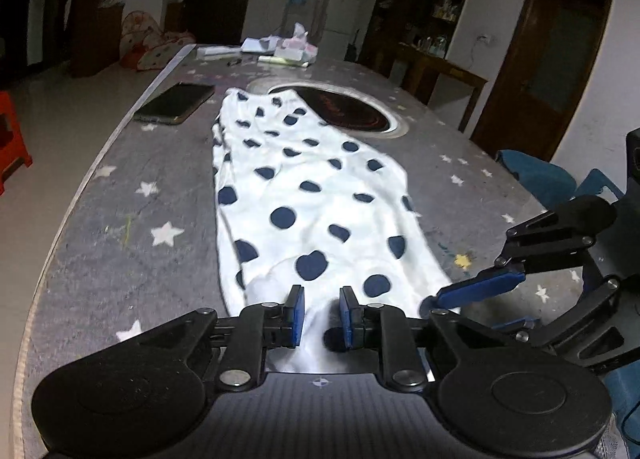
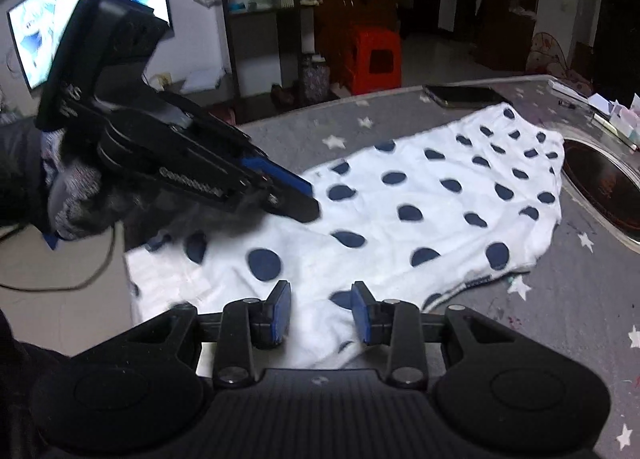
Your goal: Fold clothes
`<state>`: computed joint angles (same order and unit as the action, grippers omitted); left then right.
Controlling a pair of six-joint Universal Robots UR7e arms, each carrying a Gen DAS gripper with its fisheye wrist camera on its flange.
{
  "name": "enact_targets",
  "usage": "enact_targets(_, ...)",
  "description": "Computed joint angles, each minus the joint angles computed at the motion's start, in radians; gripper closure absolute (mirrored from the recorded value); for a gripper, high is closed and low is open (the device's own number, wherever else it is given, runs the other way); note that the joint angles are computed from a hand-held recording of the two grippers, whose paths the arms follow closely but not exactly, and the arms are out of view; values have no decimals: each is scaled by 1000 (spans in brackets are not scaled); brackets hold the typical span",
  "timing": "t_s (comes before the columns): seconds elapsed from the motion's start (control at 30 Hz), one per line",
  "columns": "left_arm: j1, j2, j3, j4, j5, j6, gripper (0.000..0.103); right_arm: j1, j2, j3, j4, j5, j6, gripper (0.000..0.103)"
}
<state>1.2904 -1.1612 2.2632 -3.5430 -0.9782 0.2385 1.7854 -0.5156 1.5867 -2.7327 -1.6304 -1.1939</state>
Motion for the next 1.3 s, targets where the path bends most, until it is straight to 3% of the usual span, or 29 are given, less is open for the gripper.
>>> enact_targets(0.27, -8, -3, 3, 15, 30, 3, 82, -10, -9, 6, 59, -1, 27, 70)
enact_targets(0.5, -20, 0, -10, -11, 3, 6, 79, -9, 4, -107, 139, 39, 108, 70)
enact_targets(0.73, 0, 9, -25, 49, -16, -19, 76, 9, 129, -314, 86, 14, 157, 70)
enact_targets(1.03, 36, -1, -36, 88, -59, -44, 76, -1, 307, -605, 201, -115, 240, 72)
enact_targets(1.13, 41, -6, -41, 102, -72, -49, 74, 11, 322, -646, 224, -111, 221, 72)
enact_targets(1.3, 46, -9, -47, 117, -85, -60, 72, 32, 433, -862, 306, -77, 223, 71)
